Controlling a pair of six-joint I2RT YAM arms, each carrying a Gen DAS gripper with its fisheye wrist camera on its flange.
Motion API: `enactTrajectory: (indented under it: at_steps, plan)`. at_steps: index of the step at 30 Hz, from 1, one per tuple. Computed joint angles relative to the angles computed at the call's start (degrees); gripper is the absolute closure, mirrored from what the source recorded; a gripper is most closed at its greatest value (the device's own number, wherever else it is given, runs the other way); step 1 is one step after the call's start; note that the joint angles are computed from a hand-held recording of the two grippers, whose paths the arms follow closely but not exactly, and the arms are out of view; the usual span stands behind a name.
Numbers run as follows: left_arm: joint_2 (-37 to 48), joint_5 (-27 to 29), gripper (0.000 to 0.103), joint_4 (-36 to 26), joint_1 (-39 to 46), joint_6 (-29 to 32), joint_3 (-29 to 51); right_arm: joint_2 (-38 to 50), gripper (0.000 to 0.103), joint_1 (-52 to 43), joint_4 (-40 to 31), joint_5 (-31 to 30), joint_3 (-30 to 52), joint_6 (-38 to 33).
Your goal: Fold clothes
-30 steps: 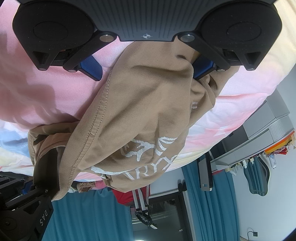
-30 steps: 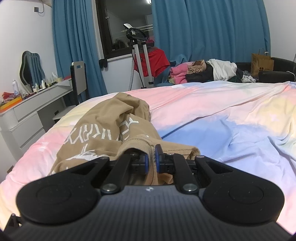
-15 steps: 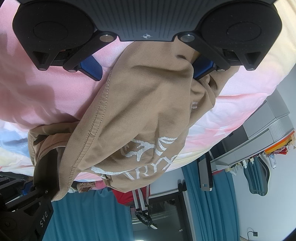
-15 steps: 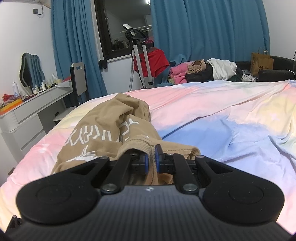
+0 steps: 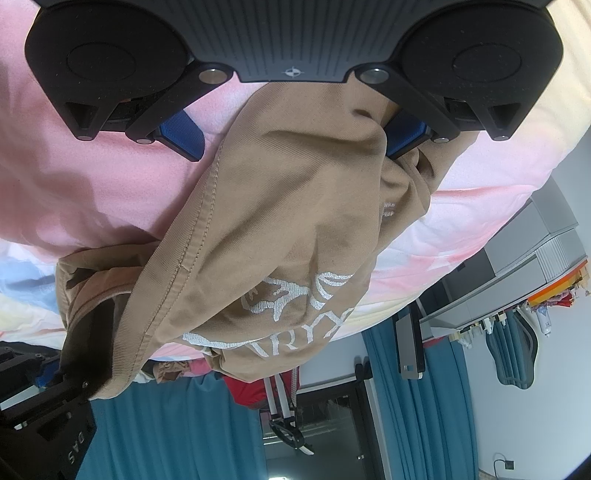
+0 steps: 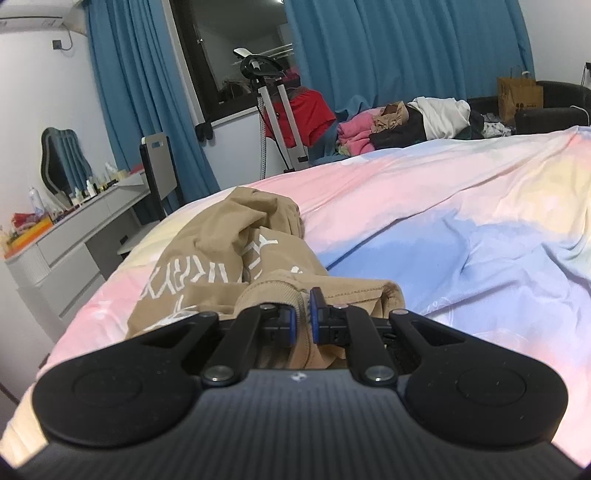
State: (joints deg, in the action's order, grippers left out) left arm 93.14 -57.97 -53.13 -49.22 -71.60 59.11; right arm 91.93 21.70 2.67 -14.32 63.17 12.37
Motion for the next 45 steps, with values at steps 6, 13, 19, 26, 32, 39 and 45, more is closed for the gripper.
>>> enactTrajectory:
  at_steps: [6,13,19,26,32,39,45]
  plan:
    - [-0.28,-0.17,0.000,1.28,0.22,0.72,-0.71,0.21,0.093,-1.57,-0.24,-3.53,1.37,2.97]
    - [-10.02,7.96,0.001,1.44,-0.85,10.28,-1.26,1.29,0.093,-2.57,-2.08,-5.36,3.16,3.58]
    - [-11.46,5.53,0.001,-3.70,-6.55,26.88,1.36,2.59,0.093,-3.29,-3.40,-6.08,5.06,4.77]
    - [-11.02,2.77,0.008,5.22,-4.56,49.62,-2.20,3.83,0.093,-2.92,-3.51,-5.37,6.02,3.79]
    - [-18.13,2.11,0.065,10.13,-0.41,56.43,-7.86,5.31,0.093,-3.18,-4.59,-4.67,7.16,3.72]
    - [-45.62,21.91,0.096,20.35,16.83,52.42,-12.26,6.90,0.092,-2.02,-4.92,-5.06,8.35,3.05]
    - [-43.03,51.05,0.096,30.89,46.86,50.69,-10.41,10.33,0.092,-0.44,-7.61,-6.43,12.02,1.51]
